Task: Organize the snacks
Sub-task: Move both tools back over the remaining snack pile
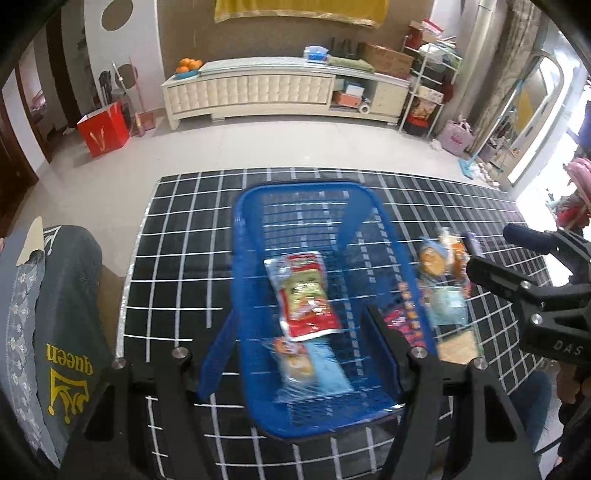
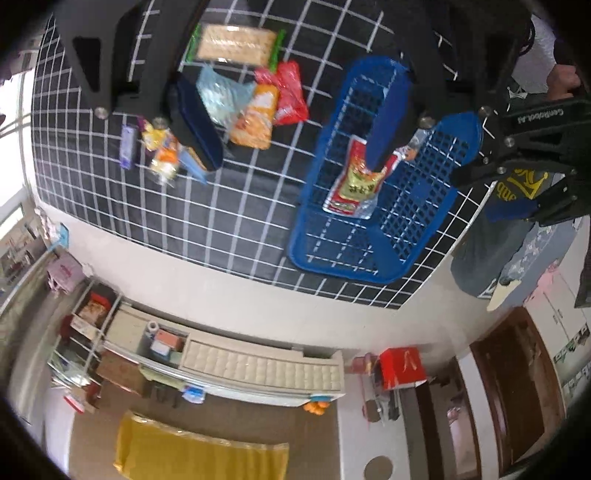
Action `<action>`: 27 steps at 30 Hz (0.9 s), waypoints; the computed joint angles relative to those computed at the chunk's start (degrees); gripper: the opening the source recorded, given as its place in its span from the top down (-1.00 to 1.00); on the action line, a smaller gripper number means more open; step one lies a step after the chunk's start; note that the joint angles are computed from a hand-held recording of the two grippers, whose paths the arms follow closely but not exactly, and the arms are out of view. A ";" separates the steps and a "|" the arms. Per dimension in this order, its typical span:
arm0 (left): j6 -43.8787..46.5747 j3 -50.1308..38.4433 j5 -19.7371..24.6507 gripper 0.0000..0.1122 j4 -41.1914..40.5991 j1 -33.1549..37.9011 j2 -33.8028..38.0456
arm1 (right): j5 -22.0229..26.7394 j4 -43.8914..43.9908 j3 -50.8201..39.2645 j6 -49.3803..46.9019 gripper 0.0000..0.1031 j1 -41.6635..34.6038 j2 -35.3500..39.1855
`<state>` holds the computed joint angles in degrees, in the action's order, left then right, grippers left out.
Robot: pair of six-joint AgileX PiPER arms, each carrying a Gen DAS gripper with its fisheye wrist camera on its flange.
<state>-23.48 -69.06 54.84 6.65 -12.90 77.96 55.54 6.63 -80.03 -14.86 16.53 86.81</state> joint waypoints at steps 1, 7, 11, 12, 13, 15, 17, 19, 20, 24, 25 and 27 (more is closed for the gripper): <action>-1.17 -0.43 0.38 -0.16 0.59 -1.25 -0.10 | 0.40 0.68 0.68 -0.88 -0.60 -1.40 -1.42; -11.62 -4.76 3.66 -0.16 7.28 -14.01 0.38 | 2.67 6.55 3.51 -7.59 -0.61 -10.06 -7.74; -17.08 -8.33 5.87 -0.23 12.02 -21.46 2.91 | 6.12 12.32 4.24 -13.45 -0.63 -17.97 -9.47; -18.03 -9.13 6.30 -0.23 12.55 -22.87 3.62 | 6.19 12.85 4.70 -14.80 -0.63 -19.68 -10.02; -18.95 -10.18 6.76 -0.23 12.98 -24.24 4.45 | 6.32 13.49 5.30 -16.39 -0.63 -21.66 -10.63; -20.29 -11.52 7.00 -0.31 13.43 -26.14 5.78 | 7.02 14.96 5.61 -18.80 -0.64 -24.87 -10.74; -21.53 -12.81 7.32 -0.32 13.89 -27.66 7.16 | 7.88 16.61 5.83 -20.97 -0.64 -28.06 -10.49; -22.55 -14.17 8.20 -0.32 14.74 -29.42 8.62 | 8.76 17.97 5.81 -23.28 -0.65 -31.07 -9.73; -23.15 -15.04 8.62 -0.32 15.37 -30.59 9.51 | 8.86 18.17 5.97 -24.12 -0.65 -31.97 -9.60; -24.54 -18.37 9.23 -0.32 16.10 -33.55 13.29 | 8.96 19.82 7.26 -28.19 -0.66 -36.71 -8.73; -24.57 -18.92 9.21 -0.32 15.97 -33.79 14.00 | 8.97 20.10 7.26 -28.90 -0.66 -37.78 -7.99; -24.65 -20.95 9.31 -0.32 15.43 -34.37 16.46 | 9.07 20.51 7.49 -30.31 -0.66 -39.61 -7.13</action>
